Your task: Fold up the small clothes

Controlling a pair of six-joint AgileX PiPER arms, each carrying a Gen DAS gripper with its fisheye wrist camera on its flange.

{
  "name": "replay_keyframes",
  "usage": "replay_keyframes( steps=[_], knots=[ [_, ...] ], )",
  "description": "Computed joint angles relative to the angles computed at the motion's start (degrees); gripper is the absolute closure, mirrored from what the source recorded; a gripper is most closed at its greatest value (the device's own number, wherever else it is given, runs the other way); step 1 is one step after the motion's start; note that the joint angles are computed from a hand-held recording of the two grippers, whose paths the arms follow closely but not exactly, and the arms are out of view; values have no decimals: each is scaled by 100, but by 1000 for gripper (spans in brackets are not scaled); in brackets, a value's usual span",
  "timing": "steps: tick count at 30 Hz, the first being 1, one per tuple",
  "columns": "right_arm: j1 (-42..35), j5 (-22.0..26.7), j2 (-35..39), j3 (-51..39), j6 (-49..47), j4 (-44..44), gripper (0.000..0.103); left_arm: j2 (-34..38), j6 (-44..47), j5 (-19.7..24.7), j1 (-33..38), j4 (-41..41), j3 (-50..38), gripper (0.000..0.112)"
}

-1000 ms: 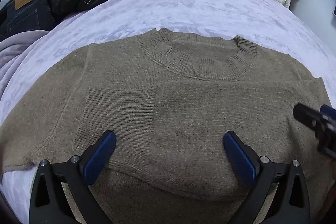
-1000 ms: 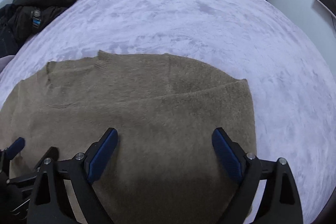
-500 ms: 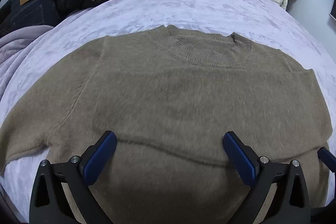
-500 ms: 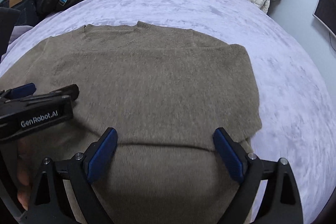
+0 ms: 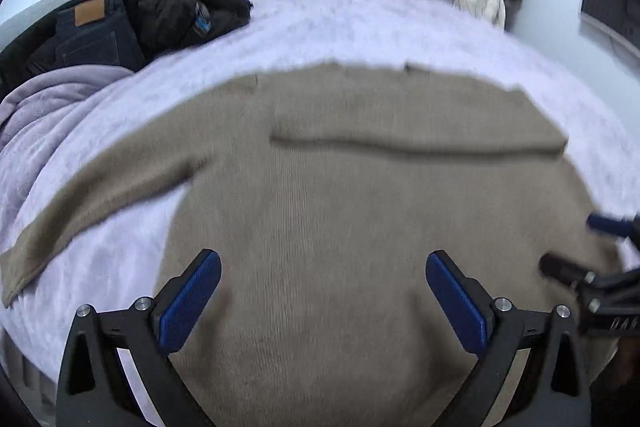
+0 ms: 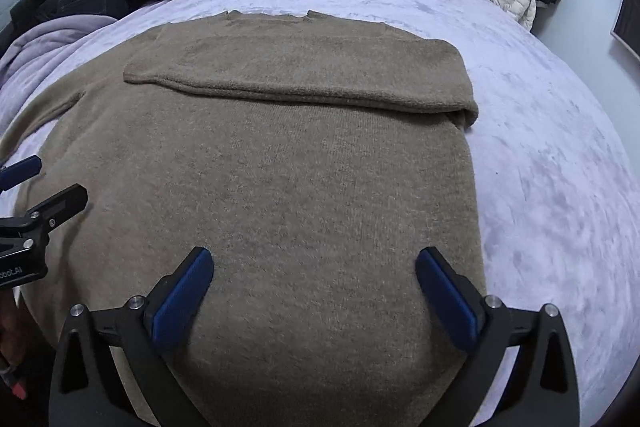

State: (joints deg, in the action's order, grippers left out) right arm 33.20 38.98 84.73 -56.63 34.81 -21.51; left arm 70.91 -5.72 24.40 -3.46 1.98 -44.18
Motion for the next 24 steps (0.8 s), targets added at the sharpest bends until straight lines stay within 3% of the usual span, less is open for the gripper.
replay_keyframes(
  steps=[3,6,9,12,14,16,21,24],
  knots=[
    [-53,-30,243,-584,-59,154,1,632,343,194,110,-625,-810,9],
    [182,386,858,-1573,77,-262,1,1410,-254,399,200,75,-1479,9],
    [357,763,1485,-2420,-169,-322,1,2479,596,1316,1003,-956,-2207,9],
    [489,955,2038,-2808,-323,-342,1,2226,2224,1217,1775,-2450,-1809,9],
    [523,1024,2353,-2872,-455,-199,1,1732,2620,906,2073,-2459,-1326,9],
    [572,607,2307,-2441,48,-496,1,1458,2878,613,2545,-2378,-904,9],
    [589,454,2212,-2249,231,-646,1,1964,5376,1316,5103,-4736,-844,9],
    [641,507,2266,-2294,357,-791,1,2181,5788,1037,6118,-5482,-949,9]
  ],
)
